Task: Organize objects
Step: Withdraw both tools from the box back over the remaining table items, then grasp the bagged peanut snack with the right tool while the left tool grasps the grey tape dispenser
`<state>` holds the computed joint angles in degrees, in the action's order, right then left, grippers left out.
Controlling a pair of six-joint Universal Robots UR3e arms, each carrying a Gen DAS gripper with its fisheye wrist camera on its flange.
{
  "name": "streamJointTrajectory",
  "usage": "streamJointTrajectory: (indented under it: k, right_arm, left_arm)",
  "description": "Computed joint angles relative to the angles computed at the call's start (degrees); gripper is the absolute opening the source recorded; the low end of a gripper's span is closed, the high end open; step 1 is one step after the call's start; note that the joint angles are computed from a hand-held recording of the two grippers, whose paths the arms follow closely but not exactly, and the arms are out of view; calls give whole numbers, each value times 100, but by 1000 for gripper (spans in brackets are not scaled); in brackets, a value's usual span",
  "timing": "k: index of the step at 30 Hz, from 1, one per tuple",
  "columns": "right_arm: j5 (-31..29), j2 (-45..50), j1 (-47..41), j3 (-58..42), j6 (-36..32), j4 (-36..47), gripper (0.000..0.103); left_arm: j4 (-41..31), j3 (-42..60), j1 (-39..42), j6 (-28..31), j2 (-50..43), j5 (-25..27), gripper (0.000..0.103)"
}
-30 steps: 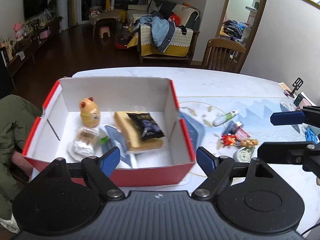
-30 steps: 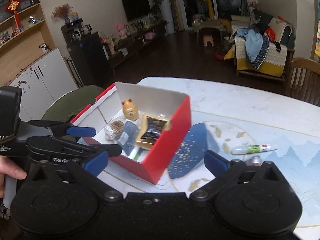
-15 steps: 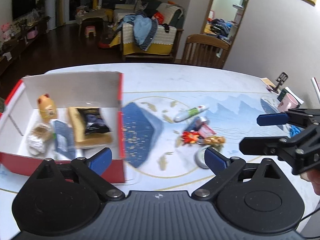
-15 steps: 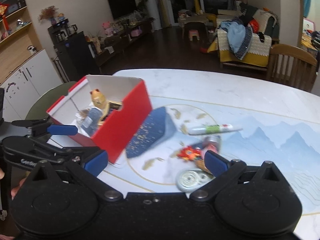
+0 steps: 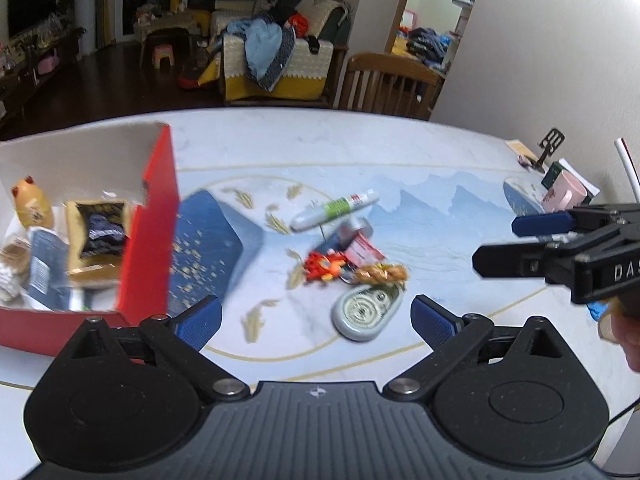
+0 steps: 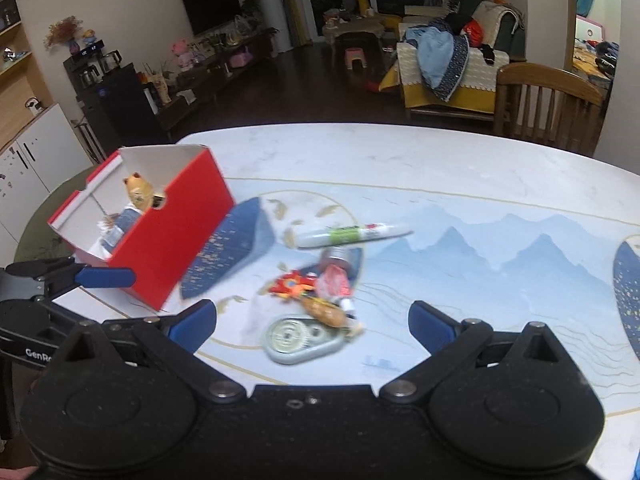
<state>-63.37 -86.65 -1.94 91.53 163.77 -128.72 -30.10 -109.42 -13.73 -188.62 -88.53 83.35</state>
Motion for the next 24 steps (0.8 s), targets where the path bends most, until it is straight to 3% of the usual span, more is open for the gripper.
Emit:
streamJointTrajectory:
  k: [7,16,24]
  right_arm:
    - [129,345,-387,-137,-31,176,102]
    - [-37,1054,-250,-428,163,74,101]
    - [-115,1597,32,-820,146,235,92]
  left_arm:
    - [-44,424,-397,108,-730,166,101]
    - [804,742,-745,146,-1836,380,101]
    - [1335,892,-869,580,-2439,425,101]
